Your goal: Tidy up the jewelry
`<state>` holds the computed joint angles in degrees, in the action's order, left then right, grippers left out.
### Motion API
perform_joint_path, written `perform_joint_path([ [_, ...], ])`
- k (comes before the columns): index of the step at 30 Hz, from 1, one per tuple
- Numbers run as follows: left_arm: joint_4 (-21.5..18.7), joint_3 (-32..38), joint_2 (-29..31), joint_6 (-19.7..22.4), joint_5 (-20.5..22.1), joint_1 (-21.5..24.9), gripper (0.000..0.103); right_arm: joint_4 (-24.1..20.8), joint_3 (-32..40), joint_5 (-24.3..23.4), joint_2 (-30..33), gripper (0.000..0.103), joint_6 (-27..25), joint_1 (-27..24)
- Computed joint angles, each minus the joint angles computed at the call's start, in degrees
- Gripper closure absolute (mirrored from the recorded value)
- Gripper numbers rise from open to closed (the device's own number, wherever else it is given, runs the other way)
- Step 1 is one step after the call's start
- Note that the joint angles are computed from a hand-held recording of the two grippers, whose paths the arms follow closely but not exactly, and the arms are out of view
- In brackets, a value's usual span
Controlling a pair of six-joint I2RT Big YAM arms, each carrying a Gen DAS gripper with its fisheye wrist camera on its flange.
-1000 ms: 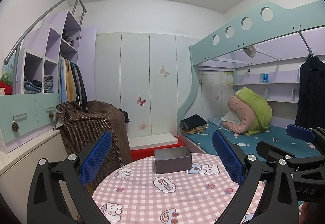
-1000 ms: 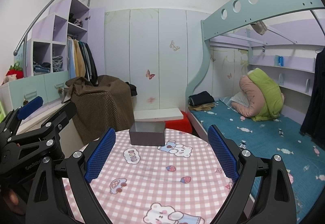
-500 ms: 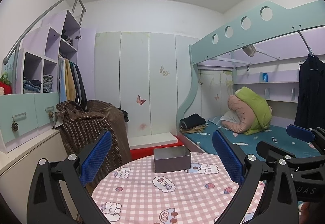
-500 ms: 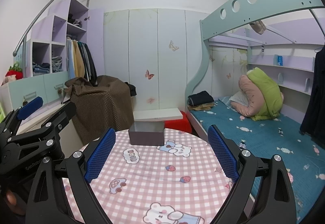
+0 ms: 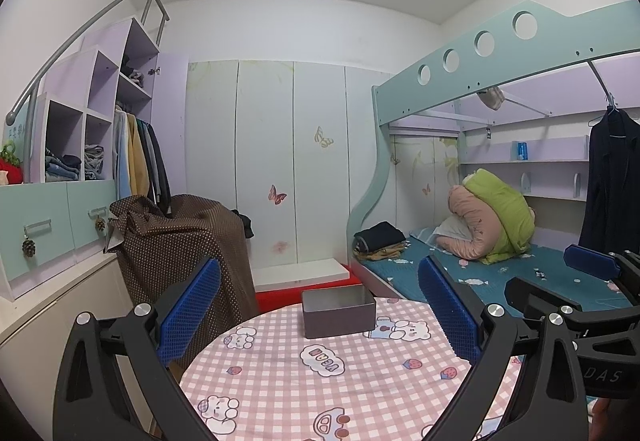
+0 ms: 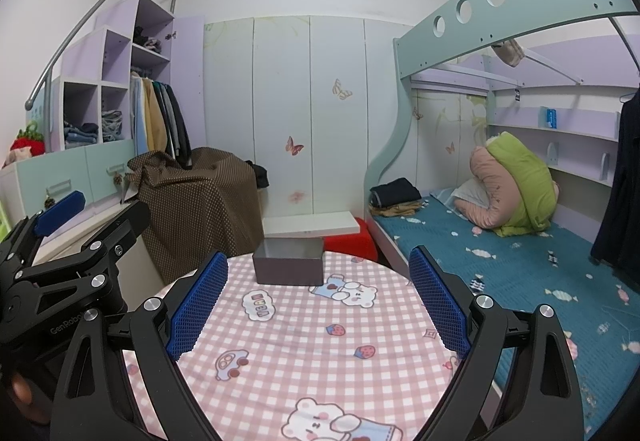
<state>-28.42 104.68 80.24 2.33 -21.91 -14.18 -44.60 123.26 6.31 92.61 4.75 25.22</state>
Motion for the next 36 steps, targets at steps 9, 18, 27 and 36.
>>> perform_joint_path([
  [9, -0.17, 0.24, 0.11, -0.04, 0.04, 0.07, 0.007, -0.13, 0.26, 0.03, 0.13, 0.014, -0.05, 0.0],
  [18, -1.11, -0.25, 0.12, -2.34, 1.57, 0.68, 0.007, -0.17, 0.03, -0.37, 0.02, 0.014, -0.28, -0.15],
  [27, -0.91, -0.01, 0.21, -1.86, 1.62, 0.87, 0.007, 0.24, -0.55, -0.27, -0.17, 0.014, -0.39, -0.17],
  [36, -1.42, 0.6, 0.46, -2.13, 1.83, 0.9, 0.007, 0.18, -0.33, -0.4, -0.02, 0.014, -0.38, -0.23],
])
